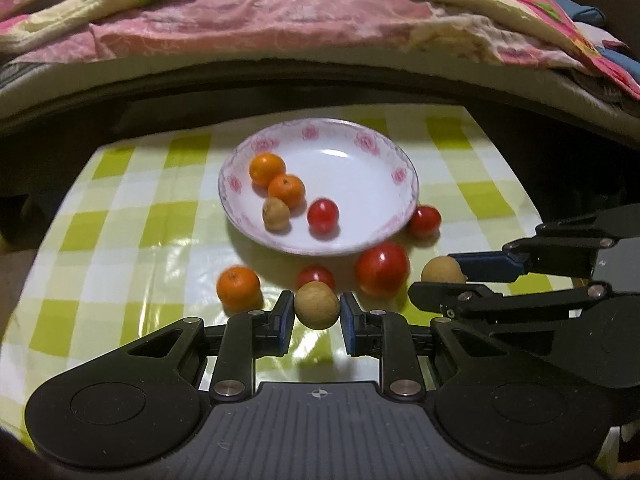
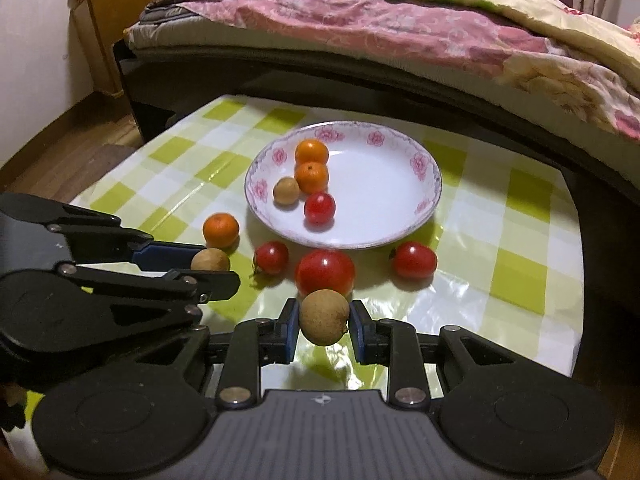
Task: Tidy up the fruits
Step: 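Carry both held longans over the plate with both tools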
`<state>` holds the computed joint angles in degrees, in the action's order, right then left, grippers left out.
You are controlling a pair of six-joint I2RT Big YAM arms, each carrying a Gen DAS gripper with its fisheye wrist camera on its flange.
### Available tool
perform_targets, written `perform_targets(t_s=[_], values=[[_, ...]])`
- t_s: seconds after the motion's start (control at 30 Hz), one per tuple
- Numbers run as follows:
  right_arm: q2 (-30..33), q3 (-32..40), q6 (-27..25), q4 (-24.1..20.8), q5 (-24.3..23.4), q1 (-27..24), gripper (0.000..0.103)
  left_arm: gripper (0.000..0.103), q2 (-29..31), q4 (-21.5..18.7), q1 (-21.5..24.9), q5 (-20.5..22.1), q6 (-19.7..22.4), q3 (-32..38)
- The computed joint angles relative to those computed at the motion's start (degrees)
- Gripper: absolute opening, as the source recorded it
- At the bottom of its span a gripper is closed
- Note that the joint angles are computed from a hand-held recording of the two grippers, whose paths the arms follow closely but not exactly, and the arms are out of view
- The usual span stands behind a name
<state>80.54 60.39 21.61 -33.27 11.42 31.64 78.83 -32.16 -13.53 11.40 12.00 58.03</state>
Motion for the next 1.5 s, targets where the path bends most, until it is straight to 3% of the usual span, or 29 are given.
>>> perform_targets(t_s=[0.6,1.5], values=[[3.99,4.89,-0.90,0.51,1.28,-2.89,0.030,0.030,4.56,1.39,-1.12,-3.50,-0.81,5.72],[6.63,7.51,0.05,2.37,2.21,-5.14,0.030,0.030,8.93,2.11,-1.30,-3.36,-2.58,10.45]])
